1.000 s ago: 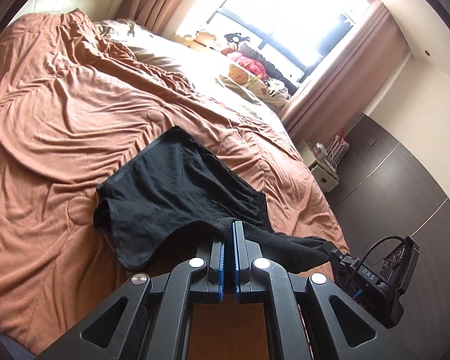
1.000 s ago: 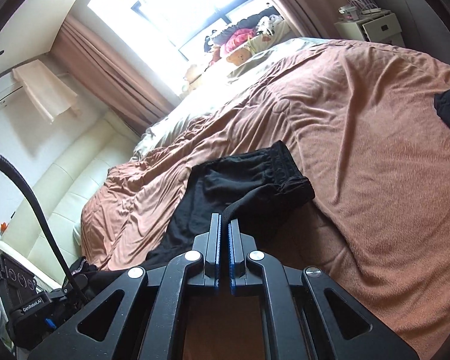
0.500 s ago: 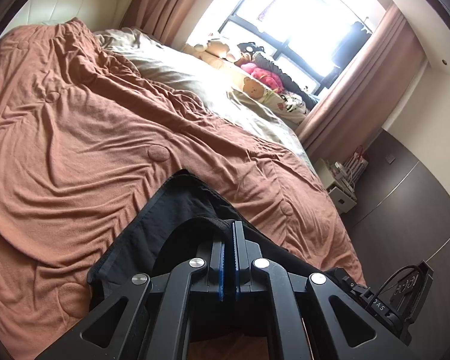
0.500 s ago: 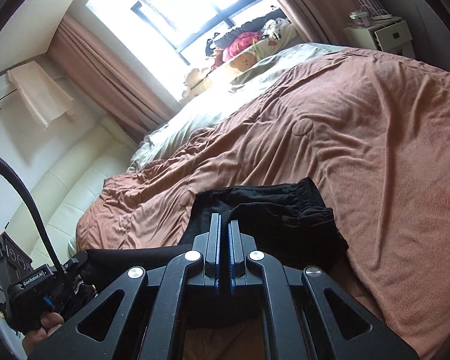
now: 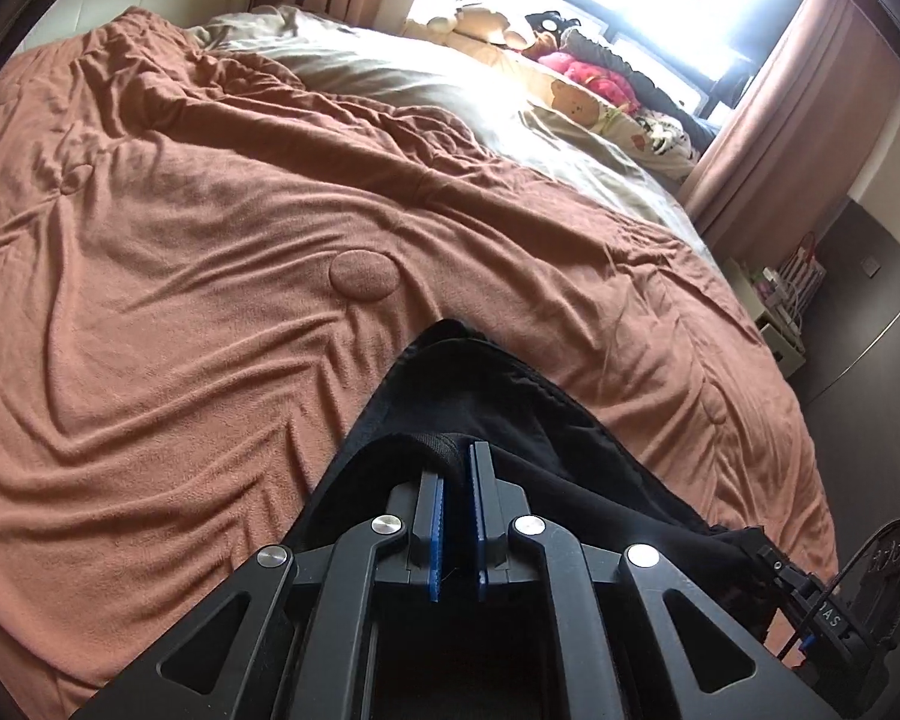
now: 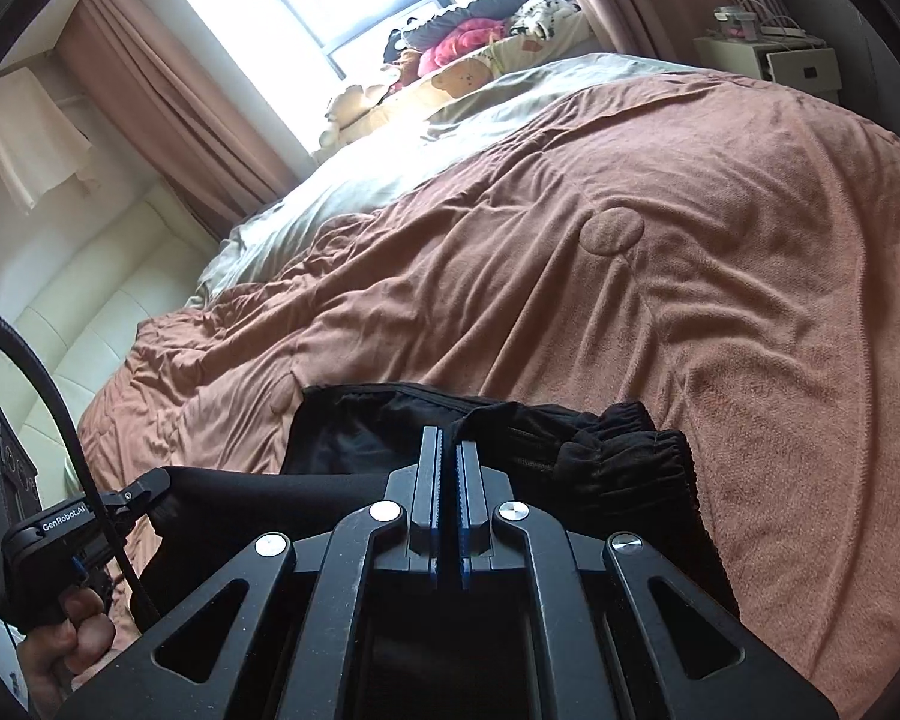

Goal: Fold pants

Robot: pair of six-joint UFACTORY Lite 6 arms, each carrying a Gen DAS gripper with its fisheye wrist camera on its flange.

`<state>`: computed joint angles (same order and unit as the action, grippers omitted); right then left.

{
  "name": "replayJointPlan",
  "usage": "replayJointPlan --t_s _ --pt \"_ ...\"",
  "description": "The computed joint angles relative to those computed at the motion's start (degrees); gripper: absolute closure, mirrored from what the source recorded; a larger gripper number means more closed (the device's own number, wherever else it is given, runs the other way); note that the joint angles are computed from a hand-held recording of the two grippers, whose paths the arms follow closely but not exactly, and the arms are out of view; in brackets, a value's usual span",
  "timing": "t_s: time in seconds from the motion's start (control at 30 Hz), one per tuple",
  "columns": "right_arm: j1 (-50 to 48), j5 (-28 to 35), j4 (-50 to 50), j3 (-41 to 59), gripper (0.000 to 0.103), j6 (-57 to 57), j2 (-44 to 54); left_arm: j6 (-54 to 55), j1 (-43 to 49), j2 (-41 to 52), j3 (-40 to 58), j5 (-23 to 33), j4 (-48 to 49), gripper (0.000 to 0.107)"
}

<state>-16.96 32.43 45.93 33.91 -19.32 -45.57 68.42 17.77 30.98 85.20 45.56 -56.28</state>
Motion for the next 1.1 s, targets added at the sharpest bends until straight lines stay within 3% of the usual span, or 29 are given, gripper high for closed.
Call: replayJointPlan --t_s 0.07,0.1,0.13,0.17,0.2,0.23,0.33,0.47,0.57,0.9,1.07,1.1 --pt "0.1 0.3 1.0 1.7 0.093 -1.1 4.3 -1.0 -0.6 2.3 2.4 -0.5 2.5 0.085" --pt "-0.3 1.3 0.9 2.4 0.08 -1.3 5.2 -0.5 -0.3 2.7 2.8 -0.3 2.7 0.079" --pt "-2.2 3.1 3.1 2.4 0.058 -3.9 4.9 0.5 -0.1 2.1 2.2 -1.1 2.6 0.063" --pt "-4.5 5.1 6.3 1.7 0.048 -7.4 3.4 1.9 0.3 1.3 1.4 -2.4 2.2 0.048" --pt "-6.6 6.9 8.3 1.2 0.031 -9.7 1.5 3.4 0.7 0.7 0.8 -3.5 1.7 0.044" --pt "-8.8 8.6 9.5 1.2 0.025 -11.7 0.5 4.9 1.1 0.1 0.6 -4.1 1.2 0.043" --pt "-15.8 16.0 11.4 2.0 0.025 -17.3 -0.6 5.3 1.4 0.6 2.7 -3.5 4.8 0.043" --pt "-17.9 15.4 4.4 3.6 0.025 -17.1 0.2 5.8 -1.0 1.4 4.2 -5.4 11.9 0.043" --pt "-22.2 20.3 2.2 4.9 0.025 -19.2 1.1 6.4 -2.8 2.9 5.3 -7.2 14.5 0.043" --pt "-12.7 14.0 -11.9 11.7 0.025 -12.9 10.6 5.0 -9.2 12.5 15.2 -9.5 23.1 0.043" --pt "-7.3 9.9 -18.4 14.0 0.026 -8.9 15.4 10.0 -11.8 15.0 15.1 -14.0 23.8 0.043" --pt "-7.1 9.8 -18.9 14.2 0.03 -9.3 16.3 11.3 -12.4 15.0 14.2 -16.1 23.6 0.043"
